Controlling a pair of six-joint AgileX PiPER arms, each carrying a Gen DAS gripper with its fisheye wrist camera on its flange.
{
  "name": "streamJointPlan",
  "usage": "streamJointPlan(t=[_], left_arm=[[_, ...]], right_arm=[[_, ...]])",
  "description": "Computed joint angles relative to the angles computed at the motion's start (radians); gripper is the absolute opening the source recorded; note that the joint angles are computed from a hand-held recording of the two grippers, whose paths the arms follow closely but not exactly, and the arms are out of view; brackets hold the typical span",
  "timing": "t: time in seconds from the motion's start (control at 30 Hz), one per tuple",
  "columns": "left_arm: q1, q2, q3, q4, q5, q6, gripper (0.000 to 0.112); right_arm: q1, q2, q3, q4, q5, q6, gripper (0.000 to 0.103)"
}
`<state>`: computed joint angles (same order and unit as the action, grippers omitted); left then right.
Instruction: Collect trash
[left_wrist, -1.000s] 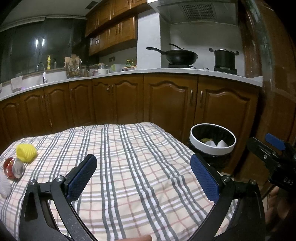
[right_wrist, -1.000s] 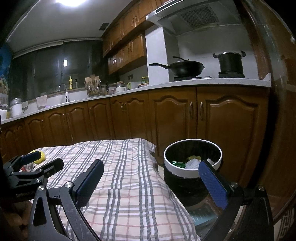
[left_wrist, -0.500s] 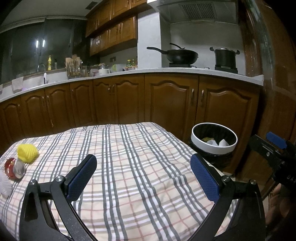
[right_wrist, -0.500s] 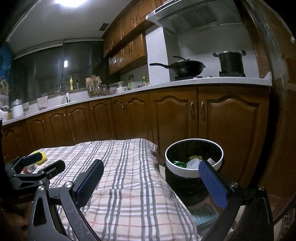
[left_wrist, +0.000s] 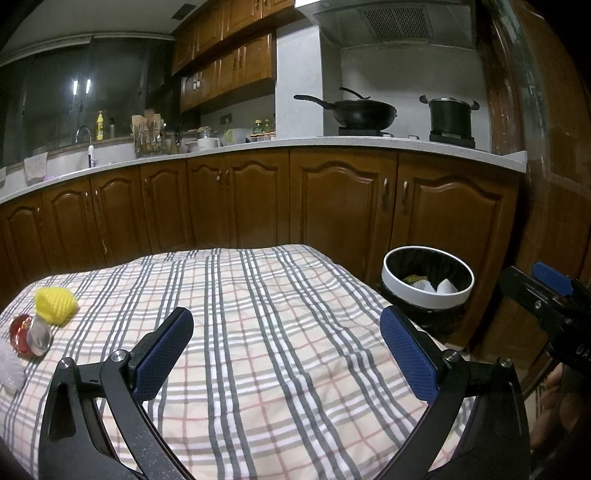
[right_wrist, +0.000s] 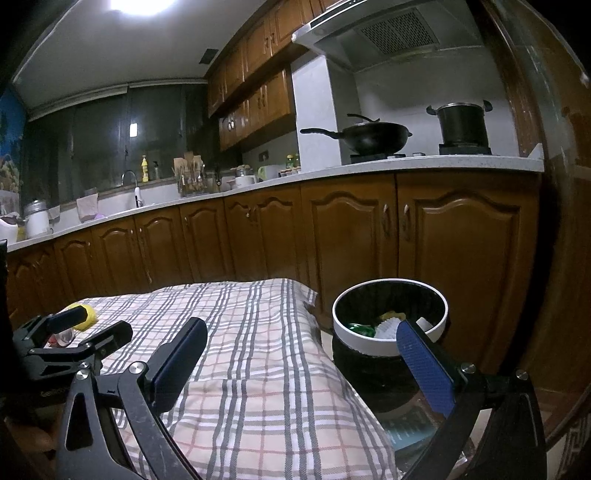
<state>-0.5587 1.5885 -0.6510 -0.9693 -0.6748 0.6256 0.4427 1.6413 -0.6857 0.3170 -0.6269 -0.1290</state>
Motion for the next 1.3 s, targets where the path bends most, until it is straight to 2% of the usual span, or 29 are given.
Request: streamJointPlan(t=[0.87,1.3], left_arm=[[-0.005,0.003,-0.004,-0.022,-0.007,0.013,0.103],[0.004,0.016,-0.004,0.007,-0.010,-0.006,0.103]], right_arm=[[0.010,-0.005,-0.009,0.016,0.016,-0.020,0.103],[-0.011,-0.003,-0.037,-0.039,0.046,0.020,0.103]])
